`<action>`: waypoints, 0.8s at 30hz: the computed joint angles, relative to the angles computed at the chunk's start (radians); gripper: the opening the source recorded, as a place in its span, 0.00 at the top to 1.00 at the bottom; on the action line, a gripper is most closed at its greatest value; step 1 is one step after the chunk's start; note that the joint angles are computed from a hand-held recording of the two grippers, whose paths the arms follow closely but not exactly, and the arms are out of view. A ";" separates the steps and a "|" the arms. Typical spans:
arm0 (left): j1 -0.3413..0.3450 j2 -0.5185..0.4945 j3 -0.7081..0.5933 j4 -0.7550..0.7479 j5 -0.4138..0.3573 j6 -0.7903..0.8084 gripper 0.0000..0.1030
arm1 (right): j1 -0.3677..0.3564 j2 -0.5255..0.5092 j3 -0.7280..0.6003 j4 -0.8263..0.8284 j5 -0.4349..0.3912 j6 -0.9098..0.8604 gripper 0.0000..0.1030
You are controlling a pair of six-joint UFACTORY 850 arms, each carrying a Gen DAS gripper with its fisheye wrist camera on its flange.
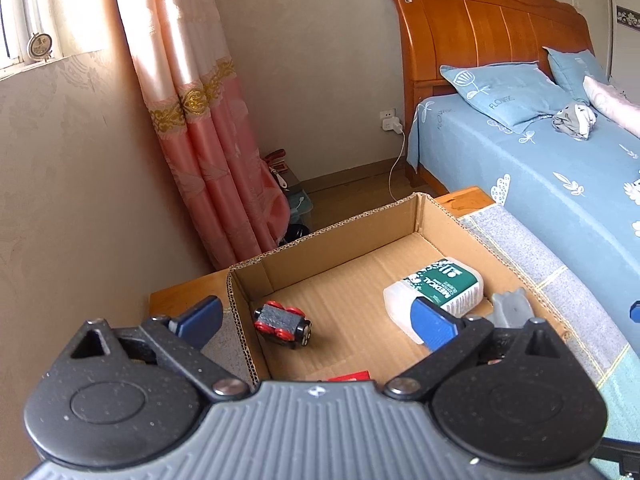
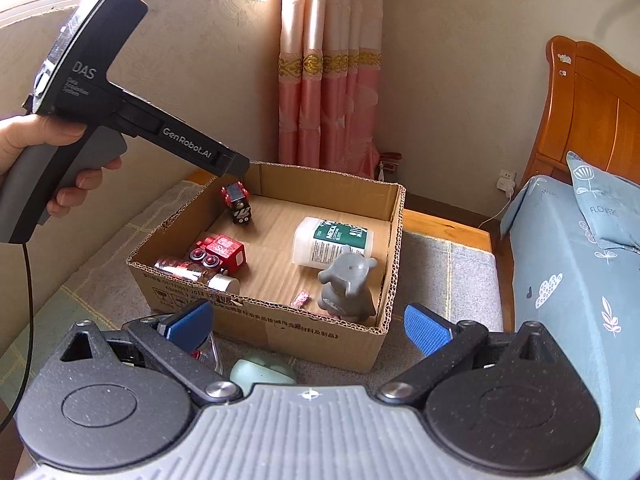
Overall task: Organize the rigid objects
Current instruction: 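Carry the train and cat into the box and open both grippers, then move the left gripper to the clear plastic cup lying on the blanket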
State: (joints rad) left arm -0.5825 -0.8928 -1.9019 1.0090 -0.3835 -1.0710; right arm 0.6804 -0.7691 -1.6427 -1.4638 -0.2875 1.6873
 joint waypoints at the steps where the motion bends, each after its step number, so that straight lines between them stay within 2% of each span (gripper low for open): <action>1: -0.004 0.013 0.023 0.030 0.003 -0.033 0.03 | 0.002 0.002 0.006 -0.007 -0.002 0.015 0.00; 13: -0.069 0.155 0.312 0.478 0.042 -0.522 0.02 | 0.038 0.019 0.096 -0.061 -0.078 0.166 0.00; 20: -0.107 0.209 0.449 0.633 0.047 -0.761 0.02 | 0.048 0.045 0.177 -0.118 -0.077 0.303 0.00; 24: -0.137 0.235 0.518 0.714 0.013 -0.895 0.02 | 0.052 0.054 0.210 -0.144 -0.071 0.361 0.00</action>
